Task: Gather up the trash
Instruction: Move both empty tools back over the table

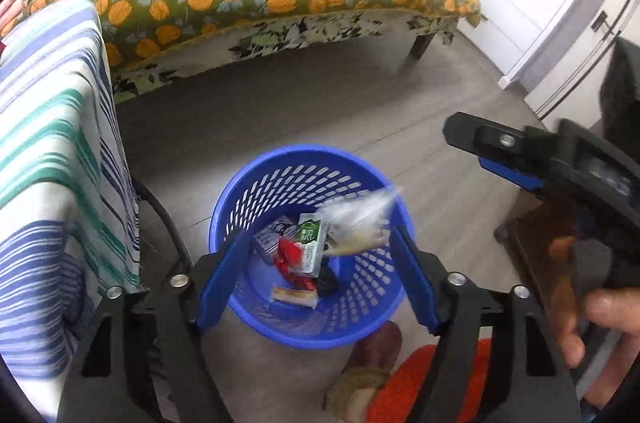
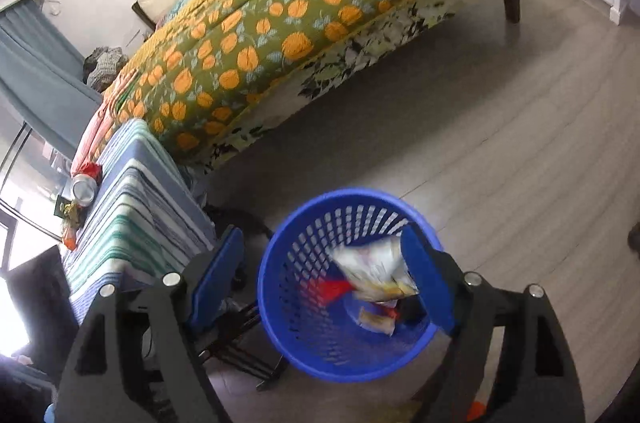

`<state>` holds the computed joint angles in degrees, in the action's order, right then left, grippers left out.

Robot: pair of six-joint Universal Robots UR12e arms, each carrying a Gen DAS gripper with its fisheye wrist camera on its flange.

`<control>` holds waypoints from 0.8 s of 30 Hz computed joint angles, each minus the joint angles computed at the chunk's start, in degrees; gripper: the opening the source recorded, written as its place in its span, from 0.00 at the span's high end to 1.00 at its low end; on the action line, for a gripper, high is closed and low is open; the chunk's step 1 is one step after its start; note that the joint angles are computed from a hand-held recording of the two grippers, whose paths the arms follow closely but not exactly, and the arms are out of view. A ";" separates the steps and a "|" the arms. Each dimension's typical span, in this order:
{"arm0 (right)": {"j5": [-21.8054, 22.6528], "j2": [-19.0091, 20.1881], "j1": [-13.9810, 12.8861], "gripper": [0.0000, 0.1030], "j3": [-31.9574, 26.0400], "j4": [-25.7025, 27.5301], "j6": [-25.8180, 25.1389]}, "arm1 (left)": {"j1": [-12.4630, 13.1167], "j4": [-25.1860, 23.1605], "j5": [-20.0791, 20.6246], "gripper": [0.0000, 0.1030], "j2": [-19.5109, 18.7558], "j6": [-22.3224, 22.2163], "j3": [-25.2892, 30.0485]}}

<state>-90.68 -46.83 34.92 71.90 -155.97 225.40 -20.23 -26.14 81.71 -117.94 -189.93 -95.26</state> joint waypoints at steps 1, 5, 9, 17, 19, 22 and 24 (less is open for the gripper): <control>-0.56 -0.18 0.02 0.22 0.32 -0.52 0.36 | -0.14 0.84 0.43 0.21 0.54 0.29 -0.43; -3.83 -0.72 0.53 0.16 0.98 -0.59 1.77 | -0.09 6.23 0.16 0.12 4.77 1.90 -4.25; -9.07 -0.73 1.99 0.11 -0.03 1.61 -0.48 | 0.84 10.13 2.42 0.07 9.26 2.31 -8.79; -17.69 1.84 6.66 0.11 -5.47 3.28 -13.87 | 7.28 10.38 13.75 0.06 17.93 1.69 -19.50; -17.01 3.06 8.06 0.11 -7.94 4.08 -16.15 | 9.54 9.79 15.59 0.06 19.51 0.42 -21.56; -13.88 5.80 10.24 0.11 -13.52 5.29 -20.96 | 13.05 9.05 18.51 0.06 21.48 -0.83 -24.05; -11.97 7.94 11.38 0.11 -18.05 7.26 -23.65 | 15.03 8.07 20.52 0.06 22.26 -0.95 -25.00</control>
<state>-102.65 -38.88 46.30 53.85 -148.71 201.75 -5.21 -18.06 102.23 -95.68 -190.87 -120.27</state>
